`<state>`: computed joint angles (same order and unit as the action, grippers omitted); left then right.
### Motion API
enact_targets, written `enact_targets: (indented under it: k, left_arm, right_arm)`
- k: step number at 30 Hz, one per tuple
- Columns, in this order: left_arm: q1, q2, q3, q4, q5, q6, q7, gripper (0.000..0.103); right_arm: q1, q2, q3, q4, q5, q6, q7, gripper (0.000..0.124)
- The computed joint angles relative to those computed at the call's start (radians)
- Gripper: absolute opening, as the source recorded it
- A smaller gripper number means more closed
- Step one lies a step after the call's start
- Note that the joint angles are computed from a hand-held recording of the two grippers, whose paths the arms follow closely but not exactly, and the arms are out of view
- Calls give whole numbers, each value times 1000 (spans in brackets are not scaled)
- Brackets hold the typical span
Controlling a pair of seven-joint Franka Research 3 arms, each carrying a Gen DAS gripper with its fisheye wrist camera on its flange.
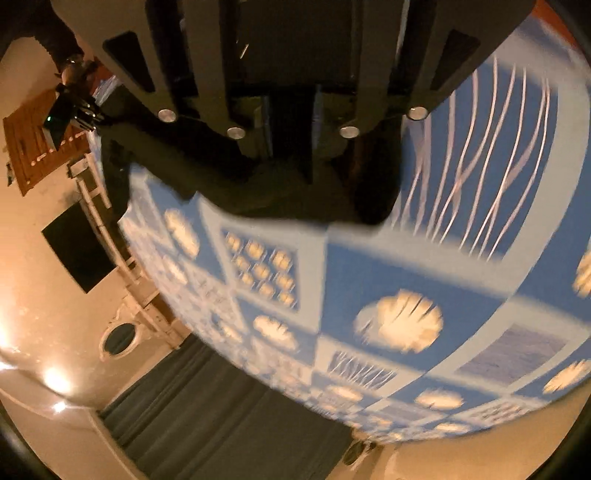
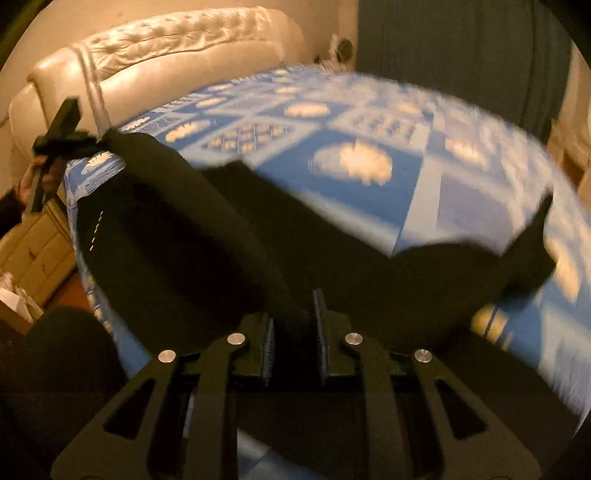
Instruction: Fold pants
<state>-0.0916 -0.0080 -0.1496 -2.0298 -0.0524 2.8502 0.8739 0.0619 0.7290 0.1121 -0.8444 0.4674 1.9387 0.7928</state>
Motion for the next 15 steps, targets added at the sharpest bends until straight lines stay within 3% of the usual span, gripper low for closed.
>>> enact_targets:
  k: [4,6,8,12,15]
  left_arm:
    - [-7,-101,-16,-147,57,-97,-183,19]
    - [-11,-151,-20,-217,62,-66,-265,19]
    - [-13,-194,-30,-268,80,-15,-357,19]
    - [-6,-209,-70,-274,170,42,-512,19]
    - [9,-170,-92,-245,250,94,-625,19]
  right_arm:
    - [-1,-137,-15,-241,20,75,16,33]
    - [-31,-149,-3,-250,100,45,86,53]
    - [-60,-137,7,-228,183,12,185,64]
    - [-131,-124,40,-252,391,5,402,65]
    - [-143,-111,49,-268,462,33,487,65]
